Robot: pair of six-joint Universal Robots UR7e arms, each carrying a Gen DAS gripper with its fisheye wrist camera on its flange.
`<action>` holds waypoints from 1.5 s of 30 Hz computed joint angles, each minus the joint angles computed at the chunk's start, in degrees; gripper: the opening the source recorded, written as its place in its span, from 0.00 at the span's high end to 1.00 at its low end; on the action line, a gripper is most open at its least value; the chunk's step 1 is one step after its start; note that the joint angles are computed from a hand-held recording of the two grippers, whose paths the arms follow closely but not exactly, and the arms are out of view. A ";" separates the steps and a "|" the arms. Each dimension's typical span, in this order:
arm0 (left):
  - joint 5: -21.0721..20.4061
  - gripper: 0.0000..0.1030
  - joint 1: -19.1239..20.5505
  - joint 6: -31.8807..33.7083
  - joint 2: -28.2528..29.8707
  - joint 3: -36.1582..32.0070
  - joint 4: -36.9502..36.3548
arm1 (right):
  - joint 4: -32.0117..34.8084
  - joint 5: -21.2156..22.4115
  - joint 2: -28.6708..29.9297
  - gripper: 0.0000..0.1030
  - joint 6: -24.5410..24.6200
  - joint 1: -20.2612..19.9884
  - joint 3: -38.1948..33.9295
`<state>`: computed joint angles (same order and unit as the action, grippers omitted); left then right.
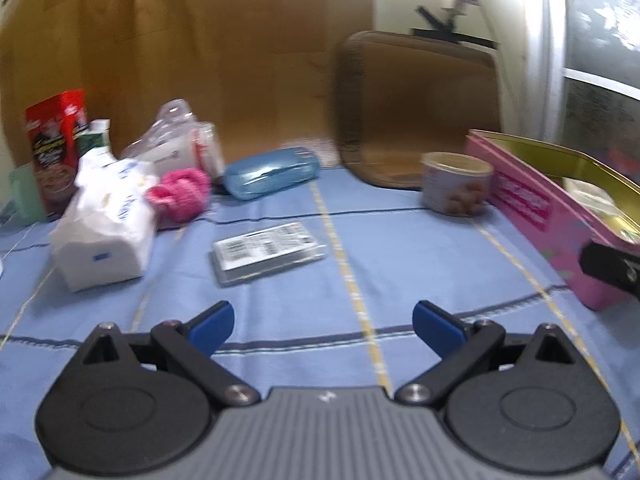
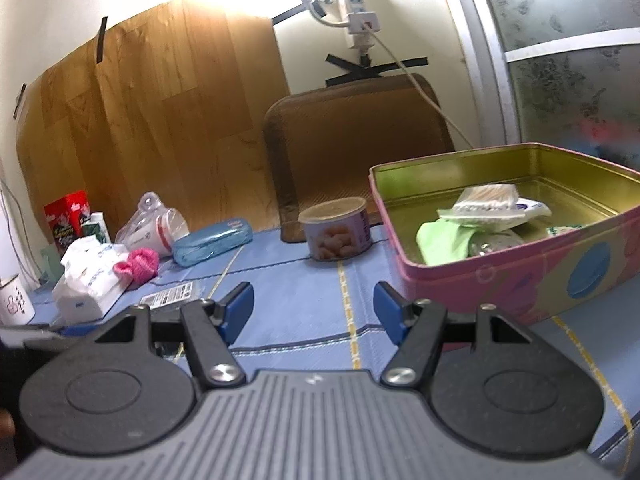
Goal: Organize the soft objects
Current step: 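Withdraw both grippers from the tin back over the table, then reach the right gripper toward the clear barcode card pack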
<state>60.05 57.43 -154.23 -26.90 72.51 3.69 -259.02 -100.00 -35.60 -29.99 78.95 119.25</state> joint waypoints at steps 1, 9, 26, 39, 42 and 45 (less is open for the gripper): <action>-0.58 0.04 0.15 -0.01 -0.08 -0.05 -0.14 | 0.55 0.05 0.07 0.34 -0.09 0.08 -0.11; -3.98 0.04 1.42 -0.75 -1.04 0.03 -0.79 | 5.50 1.18 0.82 0.34 -2.31 0.97 -2.04; -8.26 0.08 3.64 -6.99 -1.68 -1.87 1.79 | 17.19 2.07 3.59 0.34 -6.22 2.92 -10.33; -8.31 0.07 3.55 -6.68 -1.84 -1.29 0.57 | 19.89 3.87 1.90 0.34 1.64 1.51 -9.23; -8.40 0.07 3.49 -6.49 -1.82 -1.19 0.31 | 19.81 4.21 1.87 0.33 2.19 1.43 -9.14; -8.22 0.06 3.49 -6.10 -1.82 -1.10 0.07 | 19.77 4.42 1.84 0.33 2.58 1.38 -9.11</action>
<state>51.83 60.92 -160.32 -28.72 71.40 3.77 -239.26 -95.58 -33.76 -27.41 80.33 110.14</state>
